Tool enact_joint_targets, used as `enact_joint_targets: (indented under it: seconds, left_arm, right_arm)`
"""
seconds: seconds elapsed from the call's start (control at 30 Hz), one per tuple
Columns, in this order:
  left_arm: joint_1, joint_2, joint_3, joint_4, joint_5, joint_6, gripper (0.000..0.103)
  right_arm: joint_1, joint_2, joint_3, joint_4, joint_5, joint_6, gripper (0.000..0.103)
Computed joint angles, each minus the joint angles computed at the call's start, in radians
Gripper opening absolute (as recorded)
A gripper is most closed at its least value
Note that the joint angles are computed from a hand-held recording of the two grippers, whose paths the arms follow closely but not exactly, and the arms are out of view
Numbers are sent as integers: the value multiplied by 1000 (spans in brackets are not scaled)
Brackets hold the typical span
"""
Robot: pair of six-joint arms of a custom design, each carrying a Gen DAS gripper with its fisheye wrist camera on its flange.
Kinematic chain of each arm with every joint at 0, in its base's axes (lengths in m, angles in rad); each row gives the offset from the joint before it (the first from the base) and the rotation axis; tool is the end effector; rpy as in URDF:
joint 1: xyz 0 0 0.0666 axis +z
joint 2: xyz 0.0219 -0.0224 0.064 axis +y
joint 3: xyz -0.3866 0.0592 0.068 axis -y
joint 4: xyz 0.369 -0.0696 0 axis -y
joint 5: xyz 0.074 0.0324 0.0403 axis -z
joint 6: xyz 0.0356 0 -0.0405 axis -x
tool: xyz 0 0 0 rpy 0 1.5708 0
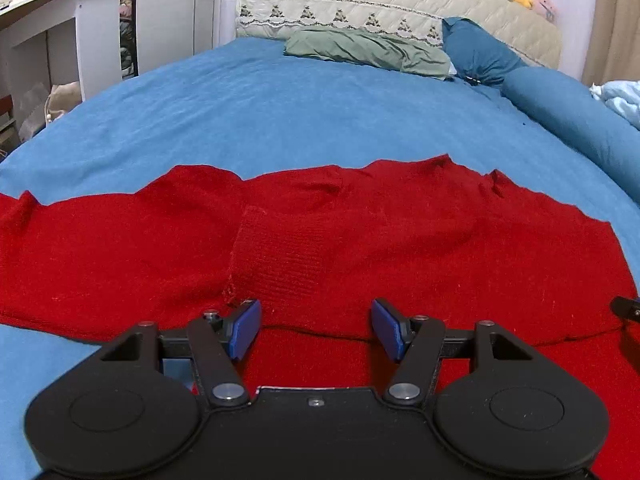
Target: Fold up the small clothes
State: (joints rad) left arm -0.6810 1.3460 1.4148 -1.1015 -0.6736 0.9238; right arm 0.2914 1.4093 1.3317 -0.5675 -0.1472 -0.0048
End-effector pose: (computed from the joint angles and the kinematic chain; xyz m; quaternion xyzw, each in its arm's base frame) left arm 0.3417 -0.2488 0.4605 -0.1974 0.8925 0.0410 0.4034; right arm 0.4602 0.1431 0.4287 -0.1599 0.8785 0.1308 0.4307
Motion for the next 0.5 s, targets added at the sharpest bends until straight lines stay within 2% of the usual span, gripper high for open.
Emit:
enact_joint_targets:
  seconds: [0.07,0.2,0.23,0.33,0.43,0.5]
  left_arm:
    - [-3,8,17,-29,0,18,66]
    - [-26,18,82,-128,-26,78,66]
    - [-32,17,109,-164,-35,97,67]
    - [-77,16,191,-301,-65,183,68]
    - [-139,20,292,-469,-140,267,78]
    - [-169,27,354,-576,-181,322,99]
  right_arm:
    - [14,2,20,-31,26,40,99]
    - [28,-25,54,-86,20,34,100]
    - [36,-40,62,-99,28,43,100]
    - [74,-79,101,-171,118,71,102]
    - [91,-124,130,-231,87,63,103]
    - [106,-141,161,-266,53,42,103]
